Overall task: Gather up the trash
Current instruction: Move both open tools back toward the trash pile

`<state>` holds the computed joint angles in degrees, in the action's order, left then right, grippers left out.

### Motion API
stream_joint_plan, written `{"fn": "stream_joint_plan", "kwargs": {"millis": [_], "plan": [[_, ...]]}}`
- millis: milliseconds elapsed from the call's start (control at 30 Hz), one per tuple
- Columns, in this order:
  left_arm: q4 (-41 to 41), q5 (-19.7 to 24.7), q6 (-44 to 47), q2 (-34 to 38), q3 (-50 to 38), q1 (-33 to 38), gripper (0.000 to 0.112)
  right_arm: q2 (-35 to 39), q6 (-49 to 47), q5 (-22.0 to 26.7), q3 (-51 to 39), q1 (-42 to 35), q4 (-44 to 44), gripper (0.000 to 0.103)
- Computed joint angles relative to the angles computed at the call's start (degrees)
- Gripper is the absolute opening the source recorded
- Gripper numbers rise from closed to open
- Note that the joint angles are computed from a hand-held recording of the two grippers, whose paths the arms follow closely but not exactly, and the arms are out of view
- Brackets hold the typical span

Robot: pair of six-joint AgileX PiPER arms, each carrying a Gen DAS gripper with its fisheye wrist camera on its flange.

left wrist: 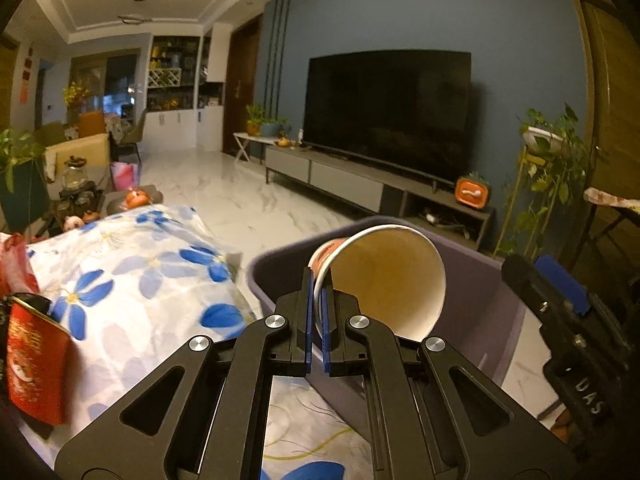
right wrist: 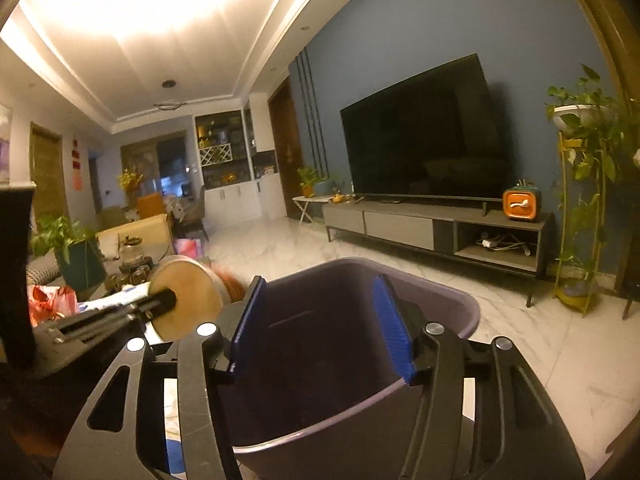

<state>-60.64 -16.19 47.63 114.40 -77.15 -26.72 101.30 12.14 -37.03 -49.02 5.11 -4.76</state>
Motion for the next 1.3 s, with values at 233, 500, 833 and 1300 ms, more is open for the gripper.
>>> {"fn": "stream_joint_plan", "kwargs": {"millis": [233, 500, 833, 1300], "plan": [[5.1, -4.3, -5.8, -1.5, 4.5, -1.0, 0.065, -2.0, -2.6, -0.7, 1.9, 1.2, 2.3, 0.057], [-4.8, -16.6, -1.7, -9.0, 16.1, -3.4, 0.084, -5.2, -3.6, 0.5, 4.5, 3.4, 2.0, 0.064], [-13.6, -27.8, -0.8, -22.1, 32.6, -5.8, 0.085, -10.7, -4.4, 0.1, 9.7, 9.8, 2.0, 0.071], [-26.7, -43.8, -3.8, -42.6, 56.1, -9.3, 0.085, -11.6, -9.0, 1.8, 12.0, 24.1, 6.7, 0.072]]}}
